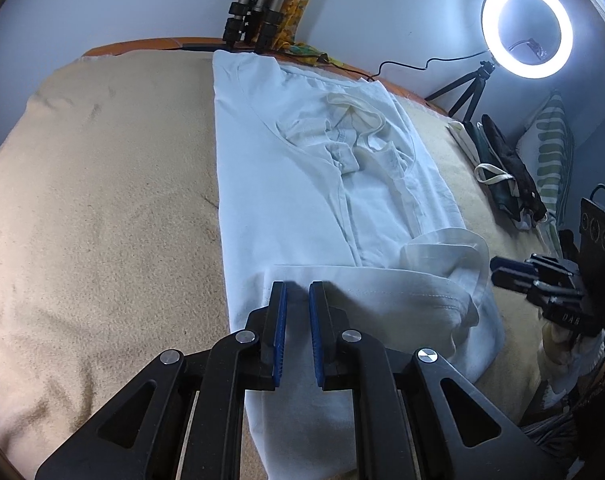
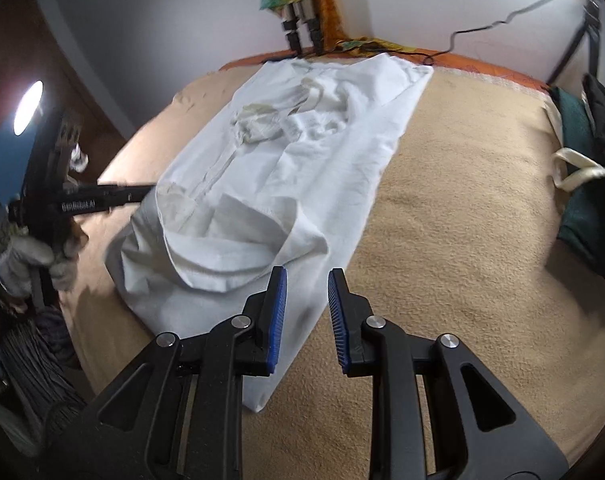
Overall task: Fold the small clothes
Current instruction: 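Press the folded hem edge flat with both tools, then open them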
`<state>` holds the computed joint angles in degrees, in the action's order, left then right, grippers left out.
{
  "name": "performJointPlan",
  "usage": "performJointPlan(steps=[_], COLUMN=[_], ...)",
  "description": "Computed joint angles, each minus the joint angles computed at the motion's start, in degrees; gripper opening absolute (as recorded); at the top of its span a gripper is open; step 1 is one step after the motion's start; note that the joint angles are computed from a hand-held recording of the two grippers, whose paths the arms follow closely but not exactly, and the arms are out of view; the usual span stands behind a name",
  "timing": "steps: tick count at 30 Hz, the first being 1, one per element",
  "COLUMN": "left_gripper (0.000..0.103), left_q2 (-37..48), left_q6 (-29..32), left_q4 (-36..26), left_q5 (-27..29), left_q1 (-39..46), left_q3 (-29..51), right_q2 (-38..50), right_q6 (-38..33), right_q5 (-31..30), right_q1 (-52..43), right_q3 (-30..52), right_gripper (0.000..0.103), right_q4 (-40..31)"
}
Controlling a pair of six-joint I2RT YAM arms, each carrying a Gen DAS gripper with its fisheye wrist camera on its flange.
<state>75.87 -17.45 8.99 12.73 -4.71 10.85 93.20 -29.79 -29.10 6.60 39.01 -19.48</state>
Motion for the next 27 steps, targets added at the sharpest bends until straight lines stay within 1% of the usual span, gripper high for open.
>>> performJointPlan(steps=[1, 2, 4, 7, 8, 11, 14, 15, 16, 17, 18, 20, 21, 23, 25, 27], left_gripper=[0.010, 0.010, 0.010, 0.024, 0.025, 0.025, 0.025, 0.024, 0.023, 0.014, 0.008, 0.005, 0.005, 0.004, 0.004, 0.004], left_q2=[0.14, 0.20, -0.03, -1.16, -1.32, -0.15, 0.25, 0.36, 0.46, 0.31, 0.13, -0.59, -1.14, -3.73, -7.52, -9.33], left_q6=[-0.34, -0.51, -0.55, -0.55, -0.39, 0.82, 1.26, 1.30, 1.45, 1.63, 1.50, 1.56, 1.40, 0.98, 1.01, 2.16], left_q4=[0.22, 0.23, 0.25, -0.05, 0.27, 1.34, 2.19, 2.37, 2.67, 2.91, 3.05, 3.29, 3.14, 1.94, 0.31, -0.53], left_q5=[-0.41, -1.09, -2.48, -6.58, -7.10, -5.58, -6.47, -6.70, -6.74, -6.83, -7.31, -8.13, -8.43, -8.52, -9.45, -8.44], left_q1=[-0.31, -0.75, -1.68, -4.11, -4.41, -4.03, -4.99, -5.22, -5.34, -5.54, -5.96, -6.51, -6.59, -6.06, -5.40, -3.85], left_q3=[0.01, 0.15, 0.18, -0.26, -0.51, -0.53, -0.61, -0.62, -0.69, -0.83, -0.95, -1.28, -1.43, -1.91, -2.59, -2.88], right_q2=[-0.36, -0.62, -1.03, -1.00, -1.04, -0.20, 0.91, 0.92, 0.95, 1.17, 1.33, 1.16, 0.97, 0.60, 0.42, 0.07], right_q6=[-0.09, 0.28, 1.28, 1.98, 2.15, 2.60, 2.64, 2.89, 3.13, 3.21, 3.47, 3.99, 4.44, 5.05, 5.25, 5.27], right_q5=[2.26, 4.04, 7.13, 8.60, 8.68, 8.21, 8.57, 8.70, 8.63, 8.39, 8.47, 8.89, 9.36, 8.23, 5.47, 3.84], right_q1=[1.95, 3.55, 6.34, 7.43, 7.34, 7.02, 7.79, 8.06, 8.26, 8.38, 8.67, 9.03, 9.15, 8.18, 6.17, 4.49], right_q3=[-1.03, -1.89, -3.55, -3.60, -3.57, -3.03, -2.86, -3.21, -3.43, -3.29, -3.27, -3.55, -3.68, -3.41, -2.30, -1.82], right_gripper=[0.029, 0.042, 0.051, 0.051, 0.051, 0.051, 0.051, 0.050, 0.044, 0.035, 0.031, 0.011, 0.009, 0.006, 0.005, 0.005], right_q4=[1.70, 3.35, 7.39, 9.27, 9.84, 10.79, 11.58, 12.23, 12.70, 12.51, 12.58, 12.96, 13.16, 12.33, 9.91, 9.09])
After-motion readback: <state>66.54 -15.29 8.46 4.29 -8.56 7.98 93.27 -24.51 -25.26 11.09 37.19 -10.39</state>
